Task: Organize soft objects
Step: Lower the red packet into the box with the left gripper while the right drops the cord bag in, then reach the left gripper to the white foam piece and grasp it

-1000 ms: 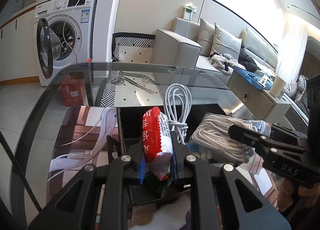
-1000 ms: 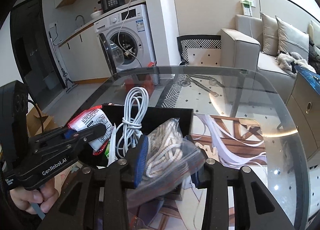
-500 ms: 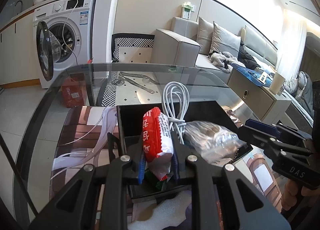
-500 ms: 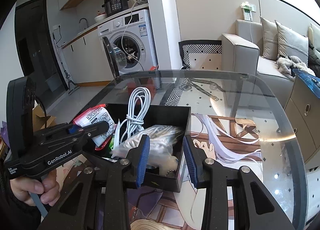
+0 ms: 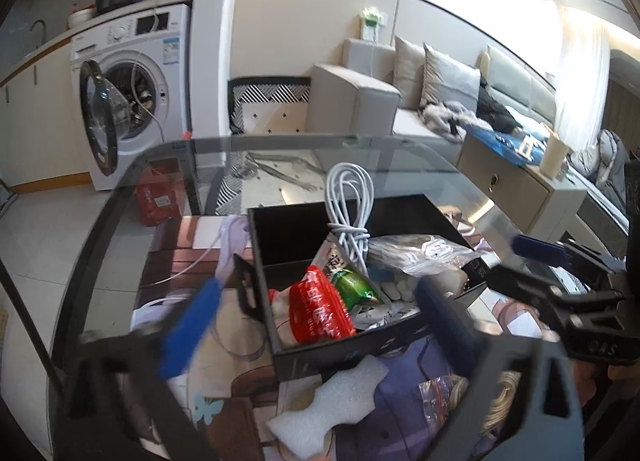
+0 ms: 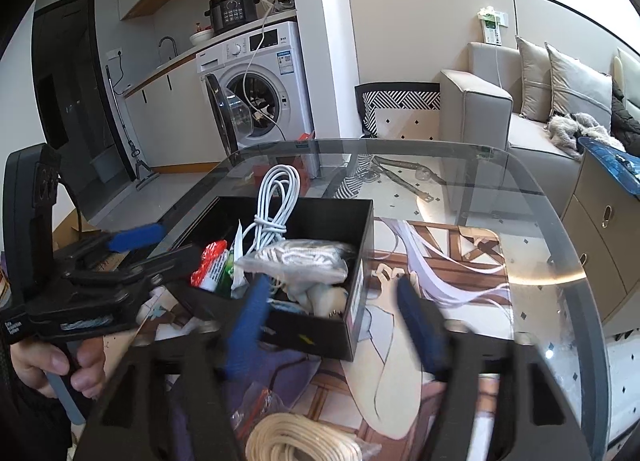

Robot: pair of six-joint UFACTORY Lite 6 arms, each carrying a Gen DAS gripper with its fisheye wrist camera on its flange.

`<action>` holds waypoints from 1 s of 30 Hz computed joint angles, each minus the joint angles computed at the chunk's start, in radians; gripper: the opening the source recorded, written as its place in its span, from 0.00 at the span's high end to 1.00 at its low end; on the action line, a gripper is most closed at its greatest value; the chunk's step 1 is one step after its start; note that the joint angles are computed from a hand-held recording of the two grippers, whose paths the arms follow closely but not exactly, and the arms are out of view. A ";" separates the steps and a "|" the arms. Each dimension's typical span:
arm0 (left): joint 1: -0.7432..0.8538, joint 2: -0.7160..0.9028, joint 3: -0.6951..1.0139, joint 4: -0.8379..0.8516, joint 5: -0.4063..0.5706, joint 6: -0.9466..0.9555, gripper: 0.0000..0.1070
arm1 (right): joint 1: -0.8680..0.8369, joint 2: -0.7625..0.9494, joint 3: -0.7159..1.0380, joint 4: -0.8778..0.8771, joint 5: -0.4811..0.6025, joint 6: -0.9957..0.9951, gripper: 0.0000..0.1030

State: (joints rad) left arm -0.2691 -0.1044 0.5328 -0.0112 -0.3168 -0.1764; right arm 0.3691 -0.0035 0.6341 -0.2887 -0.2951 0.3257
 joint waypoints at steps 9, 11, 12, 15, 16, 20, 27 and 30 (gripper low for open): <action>-0.022 -0.129 -0.110 -0.185 0.015 0.160 0.04 | -0.026 -0.136 -0.162 0.016 -0.022 -0.037 0.01; -0.029 -0.155 -0.137 -0.198 0.016 0.175 0.04 | -0.023 -0.151 -0.183 0.032 -0.014 -0.065 0.01; -0.037 -0.162 -0.144 -0.219 0.017 0.194 0.04 | -0.023 -0.161 -0.200 0.047 -0.016 -0.085 0.01; -0.049 -0.166 -0.162 -0.233 0.020 0.208 0.04 | -0.018 -0.166 -0.226 0.080 -0.010 -0.115 0.01; -0.053 -0.169 -0.170 -0.232 0.016 0.207 0.04 | -0.015 -0.164 -0.234 0.077 -0.010 -0.112 0.01; -0.067 -0.174 -0.194 -0.229 0.014 0.206 0.04 | 0.005 -0.154 -0.255 0.100 -0.013 -0.149 0.01; -0.074 -0.197 -0.223 -0.273 0.019 0.254 0.04 | 0.069 -0.116 -0.249 0.207 0.017 -0.274 0.01; -0.069 -0.174 -0.230 -0.245 0.015 0.210 0.04 | 0.079 -0.106 -0.247 0.212 0.031 -0.290 0.01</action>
State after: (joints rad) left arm -0.3381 -0.2787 0.3027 -0.2567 -0.3022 0.0336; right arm 0.4481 -0.1093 0.3869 -0.0768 -0.2640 0.0354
